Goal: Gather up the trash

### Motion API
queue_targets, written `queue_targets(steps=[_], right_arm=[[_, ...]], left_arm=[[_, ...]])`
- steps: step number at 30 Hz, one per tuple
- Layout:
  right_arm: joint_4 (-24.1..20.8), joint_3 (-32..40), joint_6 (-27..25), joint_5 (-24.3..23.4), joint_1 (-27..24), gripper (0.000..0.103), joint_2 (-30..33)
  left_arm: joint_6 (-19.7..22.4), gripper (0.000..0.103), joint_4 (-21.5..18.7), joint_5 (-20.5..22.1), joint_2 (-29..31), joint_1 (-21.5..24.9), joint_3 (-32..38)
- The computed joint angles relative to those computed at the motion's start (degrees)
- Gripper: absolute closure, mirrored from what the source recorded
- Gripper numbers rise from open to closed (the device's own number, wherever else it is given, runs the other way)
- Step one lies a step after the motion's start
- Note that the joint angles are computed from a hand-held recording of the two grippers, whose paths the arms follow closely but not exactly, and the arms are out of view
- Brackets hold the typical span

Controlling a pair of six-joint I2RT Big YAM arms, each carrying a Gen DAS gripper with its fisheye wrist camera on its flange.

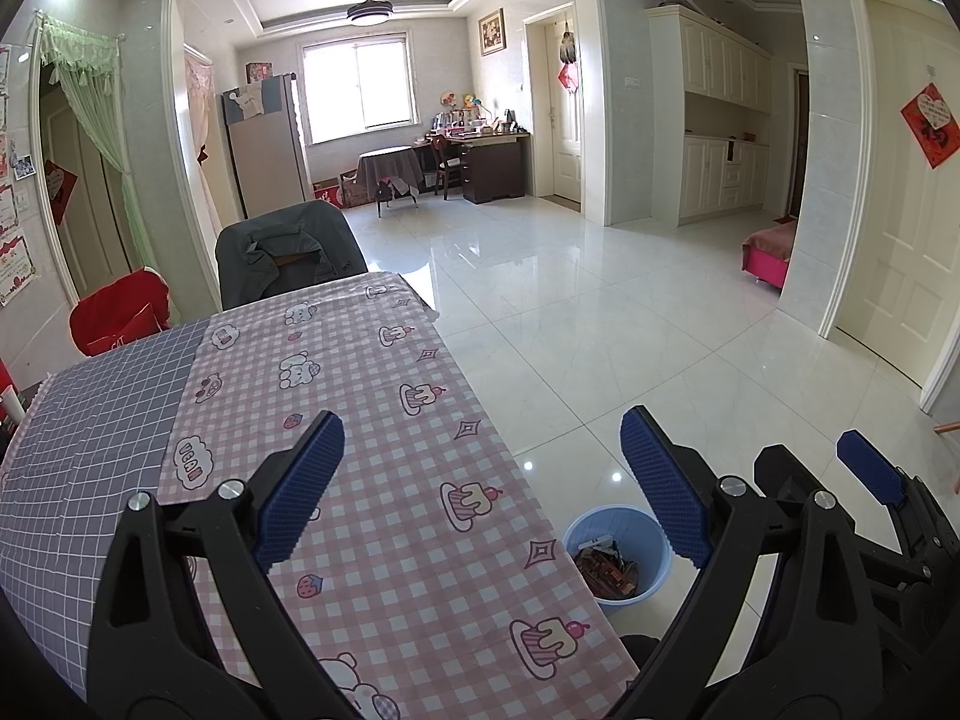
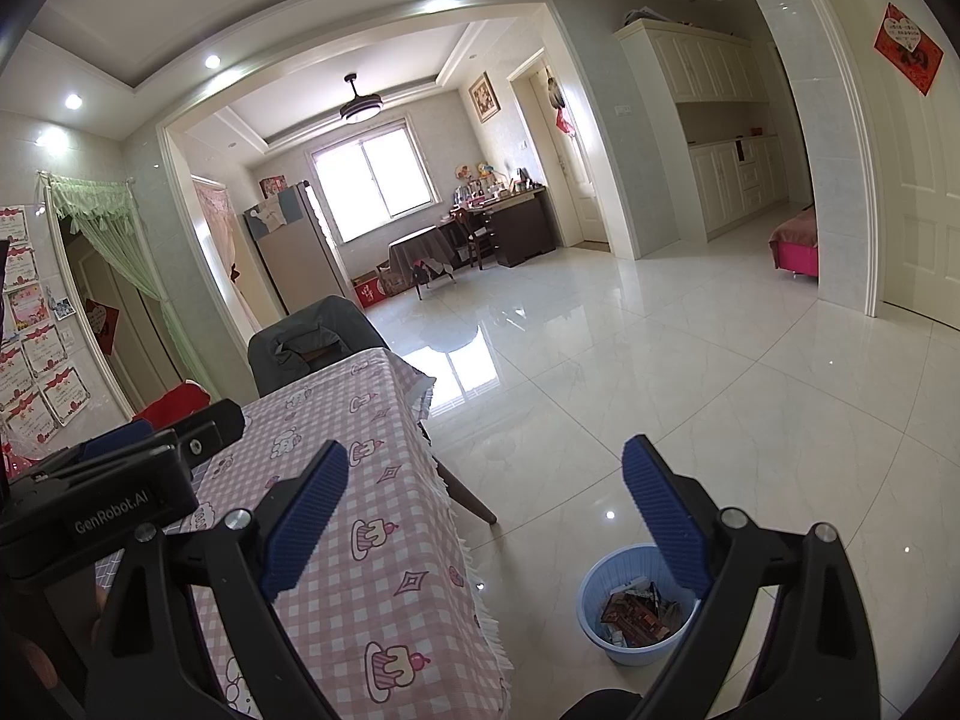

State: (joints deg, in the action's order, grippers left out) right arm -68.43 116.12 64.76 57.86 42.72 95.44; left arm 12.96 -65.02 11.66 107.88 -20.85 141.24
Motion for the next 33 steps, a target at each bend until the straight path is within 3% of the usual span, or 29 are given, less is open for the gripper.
queue_targets(steps=[25,33], right_arm=[[0.07,1.67,-0.69,-0.62,0.13,0.012,1.7],[-0.02,5.74,-3.07,-3.03,-0.77,0.012,4.6]], left_arm=[[-0.73,0.011,-0.03,0.45,-0.07,0.7,-0.4],[-1.71,0.011,-2.77,0.75,1.99,2.03,2.37]])
